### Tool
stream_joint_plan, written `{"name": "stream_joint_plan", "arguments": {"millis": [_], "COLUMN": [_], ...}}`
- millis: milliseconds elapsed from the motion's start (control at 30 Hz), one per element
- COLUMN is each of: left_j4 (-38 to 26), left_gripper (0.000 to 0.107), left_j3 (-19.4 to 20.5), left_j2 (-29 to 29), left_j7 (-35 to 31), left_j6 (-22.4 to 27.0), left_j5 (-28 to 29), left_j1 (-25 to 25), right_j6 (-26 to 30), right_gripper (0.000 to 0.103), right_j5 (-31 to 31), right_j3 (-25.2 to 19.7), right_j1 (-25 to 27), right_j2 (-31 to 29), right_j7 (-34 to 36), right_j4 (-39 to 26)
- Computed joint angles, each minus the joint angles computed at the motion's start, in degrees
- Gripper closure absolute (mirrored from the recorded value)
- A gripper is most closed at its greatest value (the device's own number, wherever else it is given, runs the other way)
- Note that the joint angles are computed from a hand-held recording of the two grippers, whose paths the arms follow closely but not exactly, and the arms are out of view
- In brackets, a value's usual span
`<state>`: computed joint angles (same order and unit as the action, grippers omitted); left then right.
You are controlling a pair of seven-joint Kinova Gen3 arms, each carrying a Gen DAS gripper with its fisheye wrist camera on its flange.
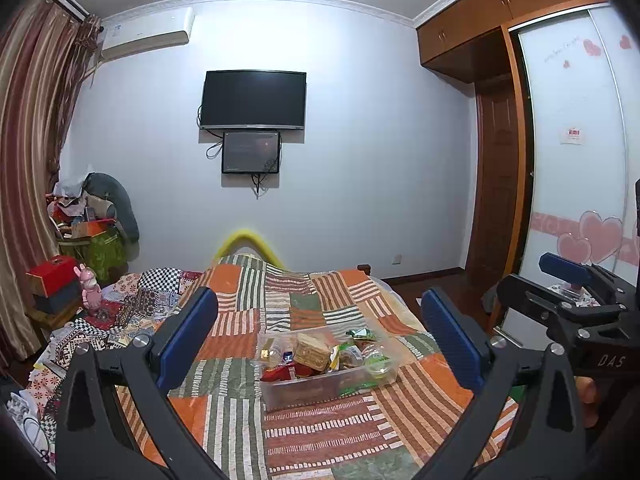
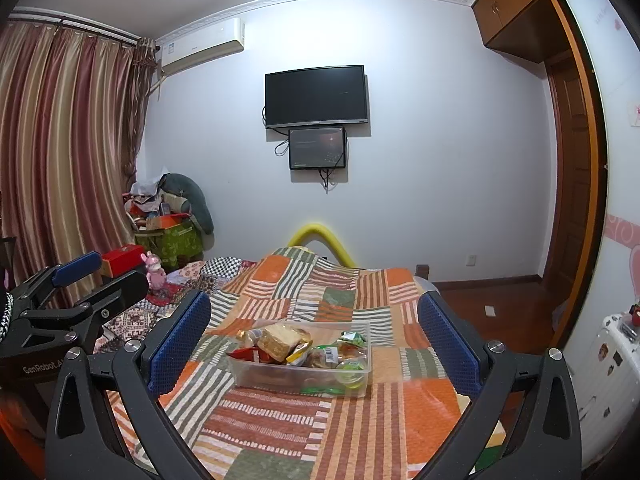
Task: Organize snacks
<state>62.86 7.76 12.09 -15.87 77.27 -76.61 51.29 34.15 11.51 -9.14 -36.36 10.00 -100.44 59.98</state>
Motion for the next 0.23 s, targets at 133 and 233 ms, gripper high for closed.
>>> {"name": "stream_joint_plan", "arguments": {"millis": [133, 233], "left_j4": [0.0, -0.2], "left_gripper": [0.004, 0.004], "left_j3": [-0.1, -0.1], "left_j2": [-0.1, 0.1], "left_j7": [-0.1, -0.1], "left_j6": [-0.2, -0.2], "left_j5": [0.4, 0.6], "left_j1": [-0.2, -0.4], "right_j6": [0.1, 0.1], "right_gripper": [0.0, 0.0], "right_j5": [0.0, -0.4], "right_j3": [0.0, -0.1], "right_j1": [0.0, 0.2], "right_j2": [0.0, 0.1], "right_j7": [0.0, 0.4], "right_j4": [0.0, -0.1]}}
